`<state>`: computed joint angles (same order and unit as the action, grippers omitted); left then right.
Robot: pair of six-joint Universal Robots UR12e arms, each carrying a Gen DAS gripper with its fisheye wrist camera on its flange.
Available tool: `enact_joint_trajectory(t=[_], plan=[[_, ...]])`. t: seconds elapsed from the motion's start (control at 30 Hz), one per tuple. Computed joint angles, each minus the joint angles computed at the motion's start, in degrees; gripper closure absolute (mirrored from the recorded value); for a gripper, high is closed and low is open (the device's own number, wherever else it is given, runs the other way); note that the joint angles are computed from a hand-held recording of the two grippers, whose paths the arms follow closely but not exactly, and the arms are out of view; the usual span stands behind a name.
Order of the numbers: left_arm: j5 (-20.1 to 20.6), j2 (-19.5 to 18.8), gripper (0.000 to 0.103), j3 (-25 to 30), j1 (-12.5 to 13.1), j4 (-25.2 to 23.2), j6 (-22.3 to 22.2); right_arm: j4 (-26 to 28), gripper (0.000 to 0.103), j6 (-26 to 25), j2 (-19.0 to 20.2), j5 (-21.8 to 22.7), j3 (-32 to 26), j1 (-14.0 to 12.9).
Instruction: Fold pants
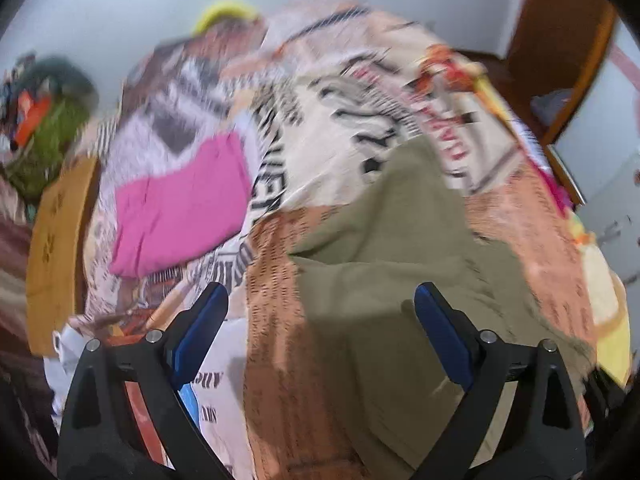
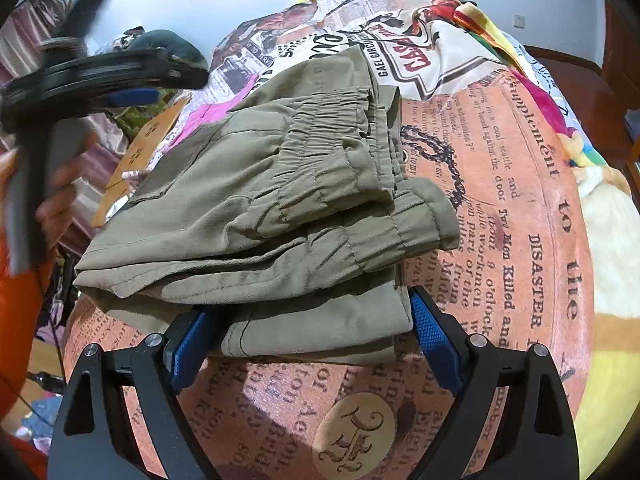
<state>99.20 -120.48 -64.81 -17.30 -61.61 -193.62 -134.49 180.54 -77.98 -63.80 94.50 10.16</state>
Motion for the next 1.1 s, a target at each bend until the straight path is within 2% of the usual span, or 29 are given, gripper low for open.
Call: enact_joint_trajectory(t=[0.2,0.33,0.57,0.7,0.83,1.1], plan=[[3.81,-4.19,0.008,3.90,0.86,-6.75,-0.96,0.22,0.013,0.44,-0.05,-0.35,-0.07,-0.05],[4.19,-5.14,0.008,3.69,0.86,-9.24,0.07,0.54,0.014,0.76,-0.06,-0.71,-0.25,0.00],[8.47,-3.01,0.007,-0.96,-0.45,-3.56,4.40,1.19,0.014,0.80,-0.34,-2.27,-0.56,-0.01],[8.55,-1.23,0.007,-3.28,-0.62,-2.40,6.32,1.34,0.014,-0.22,-1.07,-3.76,-0.24,-0.06],[8.26,2.06,0.007,-7.84,-0.72,0.98,7.61,0.50,0.014,-0.53,-2.13,-5.53,0.44,-0.40],[5.09,8.20,0.007,-15.85,-0.57,4.65,5.16,-1.98,0.014,1.81,-3.71,-7.61,1.75,-1.19]])
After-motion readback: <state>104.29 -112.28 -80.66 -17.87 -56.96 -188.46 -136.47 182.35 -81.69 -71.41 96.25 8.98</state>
